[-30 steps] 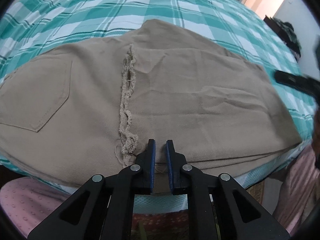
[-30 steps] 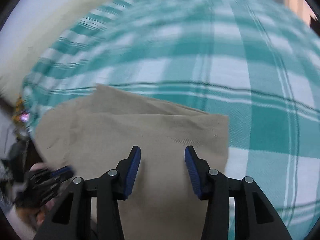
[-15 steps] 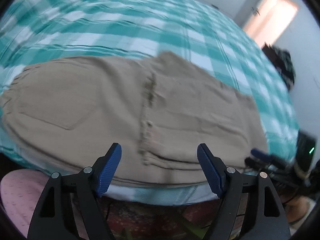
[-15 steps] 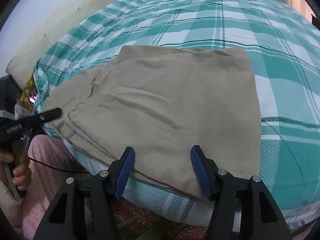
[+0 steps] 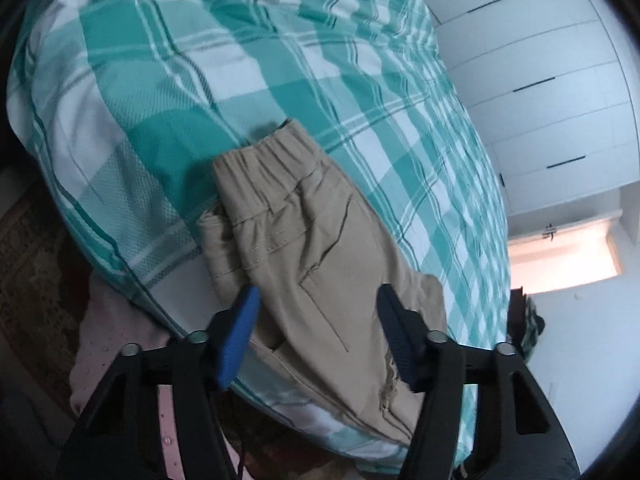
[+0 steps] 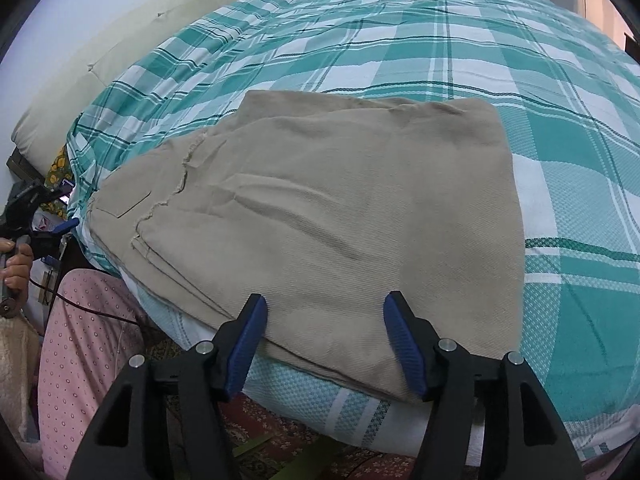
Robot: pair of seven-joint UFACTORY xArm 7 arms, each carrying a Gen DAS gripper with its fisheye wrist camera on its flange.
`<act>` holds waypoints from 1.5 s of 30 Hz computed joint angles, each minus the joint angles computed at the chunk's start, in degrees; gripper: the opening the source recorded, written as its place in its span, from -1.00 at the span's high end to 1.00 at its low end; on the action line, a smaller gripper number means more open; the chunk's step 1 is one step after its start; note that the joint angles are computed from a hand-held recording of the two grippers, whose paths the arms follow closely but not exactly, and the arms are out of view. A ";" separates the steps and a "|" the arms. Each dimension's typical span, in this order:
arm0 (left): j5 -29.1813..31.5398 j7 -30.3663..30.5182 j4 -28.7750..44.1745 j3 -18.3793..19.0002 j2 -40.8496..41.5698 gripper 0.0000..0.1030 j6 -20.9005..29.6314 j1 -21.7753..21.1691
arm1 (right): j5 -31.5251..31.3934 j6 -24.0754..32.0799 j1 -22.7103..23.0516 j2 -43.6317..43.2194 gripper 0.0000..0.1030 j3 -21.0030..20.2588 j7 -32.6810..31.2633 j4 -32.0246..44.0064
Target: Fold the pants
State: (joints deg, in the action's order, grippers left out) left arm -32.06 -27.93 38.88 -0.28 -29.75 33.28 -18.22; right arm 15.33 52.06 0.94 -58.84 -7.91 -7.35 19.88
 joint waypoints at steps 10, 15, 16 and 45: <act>4.27 -1.35 -0.44 -1.55 4.62 0.24 -1.90 1.31 | 0.02 -0.22 0.14 -0.13 -0.21 0.22 0.11 -0.17; 5.46 -2.17 -0.92 -2.11 4.50 0.80 -3.98 1.43 | 0.00 -0.17 0.09 -0.37 -0.21 0.05 0.01 -0.37; 4.77 -1.71 -1.39 -1.61 4.03 0.88 -4.18 0.96 | -0.01 -0.20 0.10 -0.38 -0.21 0.10 0.03 -0.38; -2.81 1.89 -5.64 2.75 2.74 0.67 -6.11 0.03 | 0.59 -0.17 0.76 -0.03 -0.38 -0.09 -0.60 -0.16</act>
State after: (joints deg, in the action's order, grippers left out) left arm -34.87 -26.04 33.24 2.47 -27.02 27.17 -18.19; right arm 15.92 51.89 1.70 -58.87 -8.00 -7.95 19.72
